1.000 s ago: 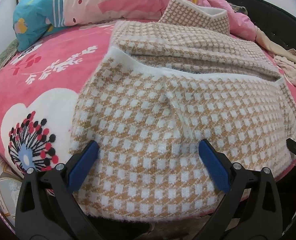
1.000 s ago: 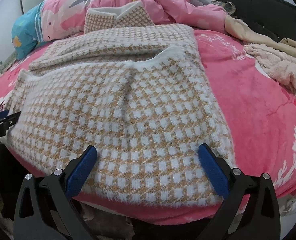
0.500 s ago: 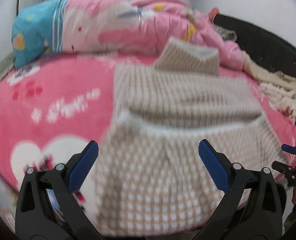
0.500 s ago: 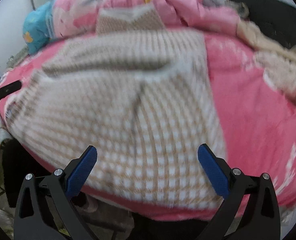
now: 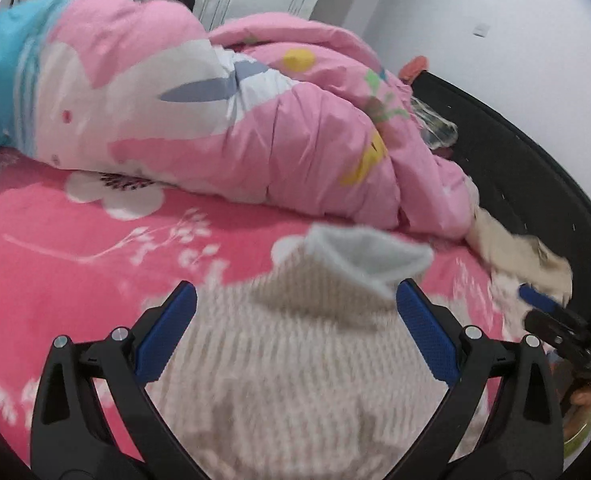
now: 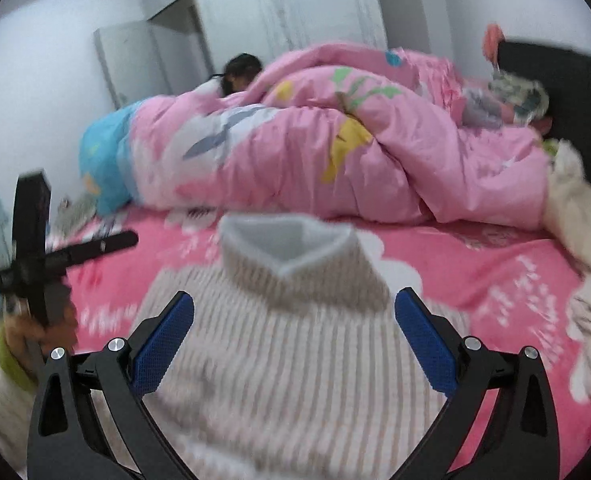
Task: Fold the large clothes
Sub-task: 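Move both tools to the coat collar and grasp it, then pull the held collar with both tools over the folded coat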
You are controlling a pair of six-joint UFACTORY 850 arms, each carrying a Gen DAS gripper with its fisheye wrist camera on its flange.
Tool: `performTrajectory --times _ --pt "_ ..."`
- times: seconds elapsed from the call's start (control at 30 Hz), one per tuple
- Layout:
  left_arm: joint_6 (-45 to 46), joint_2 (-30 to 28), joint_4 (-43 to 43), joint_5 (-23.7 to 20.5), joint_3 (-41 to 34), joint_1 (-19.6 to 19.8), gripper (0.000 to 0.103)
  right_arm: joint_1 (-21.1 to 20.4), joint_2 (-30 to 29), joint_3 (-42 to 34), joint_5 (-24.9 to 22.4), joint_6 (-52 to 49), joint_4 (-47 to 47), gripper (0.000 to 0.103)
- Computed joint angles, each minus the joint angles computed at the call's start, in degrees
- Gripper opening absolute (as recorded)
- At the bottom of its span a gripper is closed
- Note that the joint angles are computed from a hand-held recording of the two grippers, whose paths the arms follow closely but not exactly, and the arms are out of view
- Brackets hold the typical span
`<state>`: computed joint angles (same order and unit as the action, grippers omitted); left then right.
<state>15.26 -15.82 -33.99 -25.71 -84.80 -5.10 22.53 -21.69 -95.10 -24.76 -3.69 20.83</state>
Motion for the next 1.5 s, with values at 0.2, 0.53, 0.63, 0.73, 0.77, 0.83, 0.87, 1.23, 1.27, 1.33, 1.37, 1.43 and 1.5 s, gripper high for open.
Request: performTrajectory --times 0.2,0.53,0.63,0.73,0.77,0.83,0.87,1.23,1.27,1.33,1.37,1.43,1.5 --pt "-6.2 -13.6 1.3 -5.5 -13.9 -0.8 0.096 -4.4 -19.6 -23.5 -15.2 0.9 12.9 0.087" --pt "7.1 -14.6 -9.6 -9.8 -12.9 -0.4 0.034 -5.1 -18.7 -19.1 -19.7 -8.7 21.5 0.028" --pt "12.0 -11.5 -11.7 -9.6 -9.0 -0.4 0.027 -4.1 -14.6 -13.9 -18.5 -11.9 18.8 0.021" --pt "16.1 -7.5 -11.2 -9.1 -3.6 -0.9 0.018 -2.6 -10.6 -8.4 -16.8 -14.0 14.2 0.02" --pt "16.2 -6.4 -9.5 -8.6 -1.9 -1.2 0.017 -2.0 -9.5 -6.5 -16.0 -14.0 11.9 0.02" --pt "14.4 -4.7 -4.3 -8.1 1.0 -2.1 0.016 -0.5 -7.9 -3.1 -15.9 -12.3 5.6 0.02" --pt "11.6 -4.3 0.6 -7.7 2.2 -3.0 0.015 -0.3 -7.5 -2.3 -16.2 -11.3 3.6 0.02" --pt "15.4 -3.2 -3.1 -5.7 6.8 -2.3 0.014 -0.2 -8.9 -10.7 -15.1 -19.1 13.8 0.024" --pt "16.5 -2.9 -4.7 -5.6 7.3 -2.0 0.014 0.2 -11.2 -13.0 -16.6 -18.2 13.9 0.024" --pt "19.3 -2.0 -8.7 -5.6 8.5 -1.2 0.016 1.5 -16.2 -17.0 -20.3 -14.1 10.5 0.024" --pt "21.0 -1.0 -11.5 -5.6 9.4 -0.6 0.016 1.9 -18.1 -18.3 -22.0 -12.6 9.4 0.024" --pt "28.0 1.8 -20.4 -5.3 11.8 1.1 0.016 2.4 -19.0 -15.6 -21.7 -12.8 9.8 0.024" --pt "33.1 3.6 -27.1 -3.4 12.8 1.9 0.016 2.2 -16.2 -9.7 -16.4 -17.8 14.3 0.024"
